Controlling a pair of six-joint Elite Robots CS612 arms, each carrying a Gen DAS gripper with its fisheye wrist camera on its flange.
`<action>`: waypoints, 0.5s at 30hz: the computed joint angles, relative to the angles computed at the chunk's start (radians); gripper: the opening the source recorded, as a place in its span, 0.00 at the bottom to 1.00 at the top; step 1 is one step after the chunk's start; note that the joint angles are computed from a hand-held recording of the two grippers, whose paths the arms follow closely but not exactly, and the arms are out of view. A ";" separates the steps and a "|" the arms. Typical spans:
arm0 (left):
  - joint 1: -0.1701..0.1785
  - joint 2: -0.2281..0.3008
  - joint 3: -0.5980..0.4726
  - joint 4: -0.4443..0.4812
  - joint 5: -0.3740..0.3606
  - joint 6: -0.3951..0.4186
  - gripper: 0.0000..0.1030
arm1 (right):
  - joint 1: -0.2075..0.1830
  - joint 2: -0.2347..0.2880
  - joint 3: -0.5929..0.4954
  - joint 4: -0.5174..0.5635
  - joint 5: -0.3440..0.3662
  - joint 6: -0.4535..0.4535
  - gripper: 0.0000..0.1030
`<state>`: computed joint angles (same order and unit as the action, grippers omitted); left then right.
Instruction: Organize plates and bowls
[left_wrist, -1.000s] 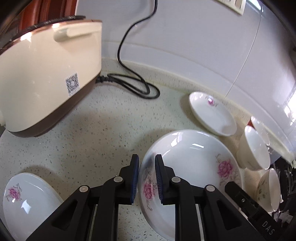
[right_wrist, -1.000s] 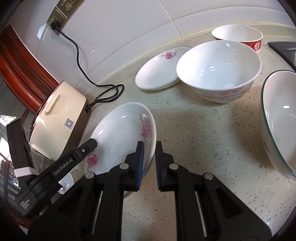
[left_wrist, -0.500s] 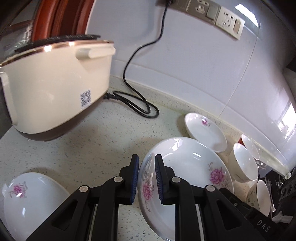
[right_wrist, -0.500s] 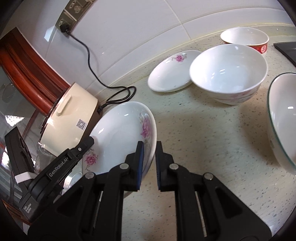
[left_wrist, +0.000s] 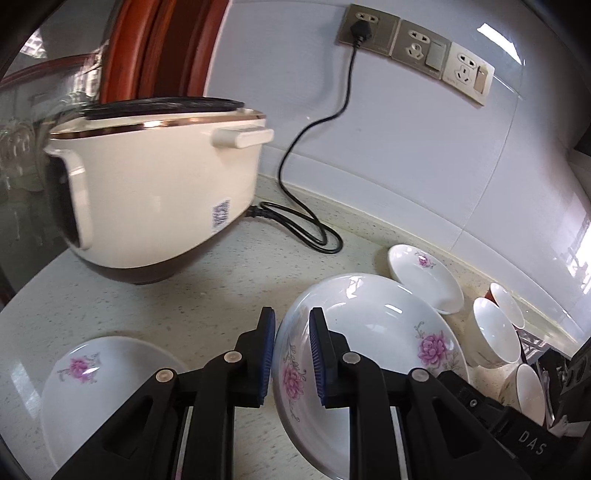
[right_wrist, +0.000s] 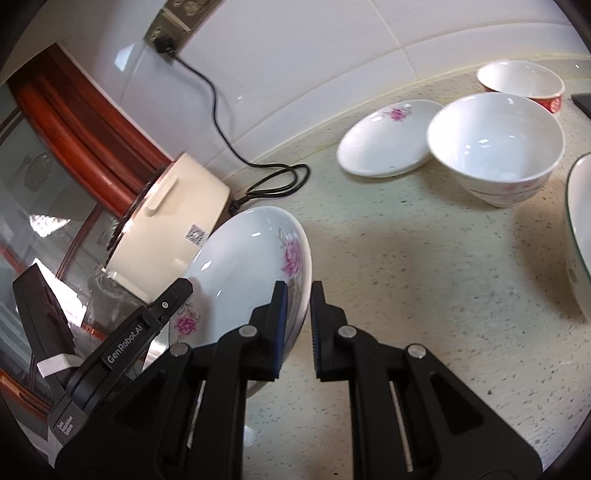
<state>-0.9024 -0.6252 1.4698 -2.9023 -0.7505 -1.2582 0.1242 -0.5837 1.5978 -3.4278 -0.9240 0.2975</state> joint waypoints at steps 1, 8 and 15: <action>-0.003 -0.005 0.010 0.001 0.006 -0.011 0.18 | 0.002 0.000 0.000 -0.005 0.008 -0.006 0.15; -0.017 -0.038 0.078 0.008 0.025 -0.087 0.18 | 0.017 -0.005 0.005 -0.003 0.037 -0.062 0.15; -0.031 -0.065 0.134 -0.011 0.056 -0.146 0.18 | 0.023 -0.002 0.003 0.018 0.088 -0.096 0.15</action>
